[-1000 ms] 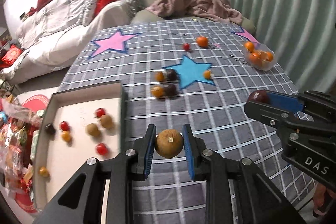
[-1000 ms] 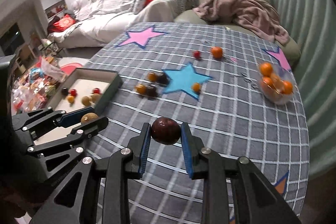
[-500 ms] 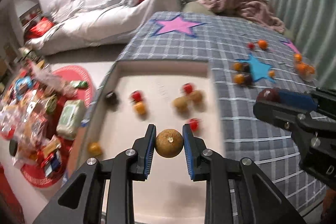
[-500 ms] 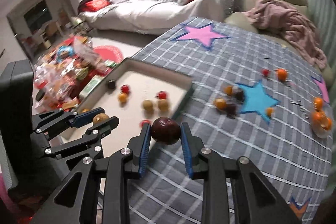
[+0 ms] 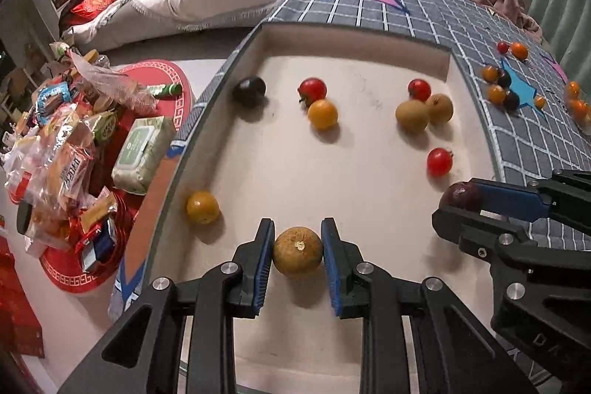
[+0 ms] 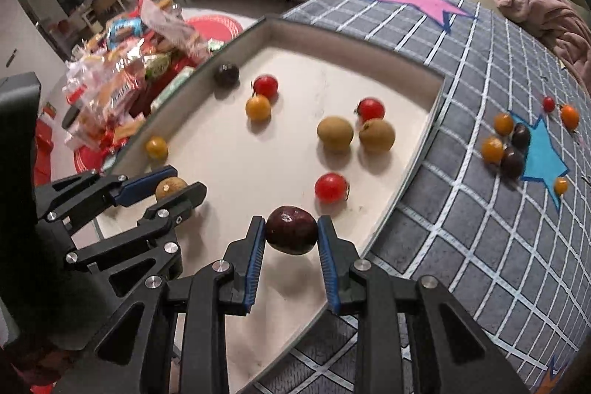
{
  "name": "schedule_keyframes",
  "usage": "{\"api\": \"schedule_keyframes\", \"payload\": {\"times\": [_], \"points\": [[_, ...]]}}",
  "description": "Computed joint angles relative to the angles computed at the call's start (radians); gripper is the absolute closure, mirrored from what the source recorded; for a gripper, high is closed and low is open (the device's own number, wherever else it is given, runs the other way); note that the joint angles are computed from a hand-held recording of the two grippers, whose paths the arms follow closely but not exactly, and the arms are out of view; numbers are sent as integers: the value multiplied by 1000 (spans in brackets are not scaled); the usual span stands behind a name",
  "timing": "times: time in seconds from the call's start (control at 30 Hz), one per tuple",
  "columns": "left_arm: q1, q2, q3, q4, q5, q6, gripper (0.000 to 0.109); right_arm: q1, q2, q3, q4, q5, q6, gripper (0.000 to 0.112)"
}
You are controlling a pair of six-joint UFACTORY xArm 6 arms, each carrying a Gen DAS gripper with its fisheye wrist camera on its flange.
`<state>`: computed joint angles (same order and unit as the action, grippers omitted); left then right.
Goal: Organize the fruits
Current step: 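Carry the tan fruit and dark plum with both tools over the white tray, then open both tools to drop the tan fruit and plum into the tray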
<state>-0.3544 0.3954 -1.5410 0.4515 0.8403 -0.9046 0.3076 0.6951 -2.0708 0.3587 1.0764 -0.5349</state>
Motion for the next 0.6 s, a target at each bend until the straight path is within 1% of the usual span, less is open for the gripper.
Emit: {"api": "schedule_keyframes", "payload": {"times": [0.2, 0.33, 0.37, 0.4, 0.53, 0.57, 0.6], "points": [[-1, 6, 0, 14, -1, -7, 81, 4, 40, -52, -25, 25, 26, 81], [4, 4, 4, 5, -10, -5, 80, 11, 43, -52, -39, 21, 29, 80], [5, 2, 7, 3, -14, -7, 80, 11, 47, -59, -35, 29, 29, 78], [6, -1, 13, 1, -21, -9, 80, 9, 51, -68, -25, 38, 28, 73], [13, -14, 35, -13, -49, -9, 80, 7, 47, -67, -12, 37, 27, 67], [15, -16, 39, -18, -53, -9, 77, 5, 44, -65, -5, 35, 26, 64], [14, -17, 36, -4, -29, -31, 60, 3, 40, -60, 0, 28, 27, 64]]}}
